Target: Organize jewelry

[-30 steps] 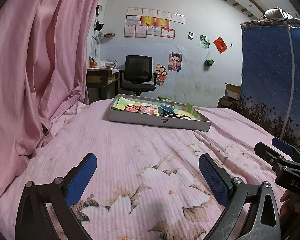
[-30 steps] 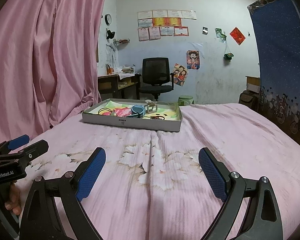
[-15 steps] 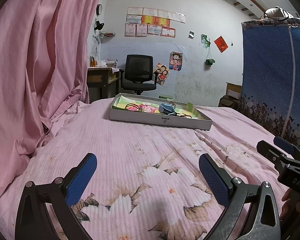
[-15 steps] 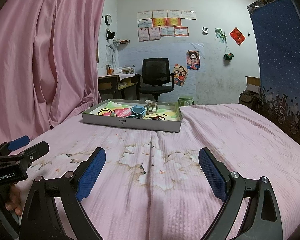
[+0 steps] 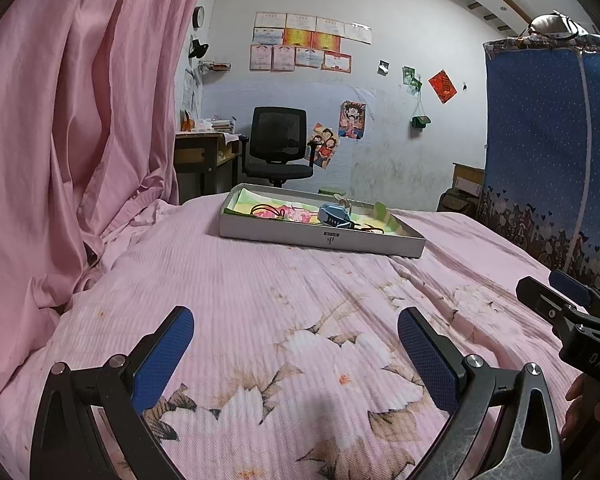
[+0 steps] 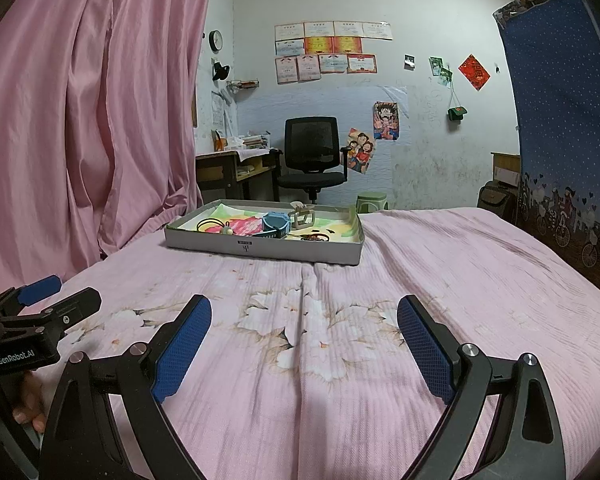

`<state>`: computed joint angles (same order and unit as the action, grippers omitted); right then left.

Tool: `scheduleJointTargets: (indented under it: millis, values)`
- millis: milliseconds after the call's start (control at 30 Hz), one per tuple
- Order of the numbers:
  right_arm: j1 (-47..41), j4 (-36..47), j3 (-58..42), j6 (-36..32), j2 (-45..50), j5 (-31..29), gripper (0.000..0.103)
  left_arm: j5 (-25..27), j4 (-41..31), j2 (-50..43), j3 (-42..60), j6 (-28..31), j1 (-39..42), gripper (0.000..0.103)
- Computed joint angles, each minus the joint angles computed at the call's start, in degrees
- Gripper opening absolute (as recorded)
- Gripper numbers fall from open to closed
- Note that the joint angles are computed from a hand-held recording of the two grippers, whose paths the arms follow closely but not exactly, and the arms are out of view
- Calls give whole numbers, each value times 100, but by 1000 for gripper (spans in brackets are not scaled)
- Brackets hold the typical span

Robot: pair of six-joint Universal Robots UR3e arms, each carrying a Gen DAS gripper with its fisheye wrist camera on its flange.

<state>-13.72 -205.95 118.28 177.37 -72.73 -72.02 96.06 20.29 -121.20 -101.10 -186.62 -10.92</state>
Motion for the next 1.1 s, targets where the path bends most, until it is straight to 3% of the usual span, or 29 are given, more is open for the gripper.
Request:
scheduleJointTargets:
  millis: [1100]
  values:
    - [-7, -57, 37, 12, 20, 13, 92, 13, -47, 39, -12, -4, -9, 103]
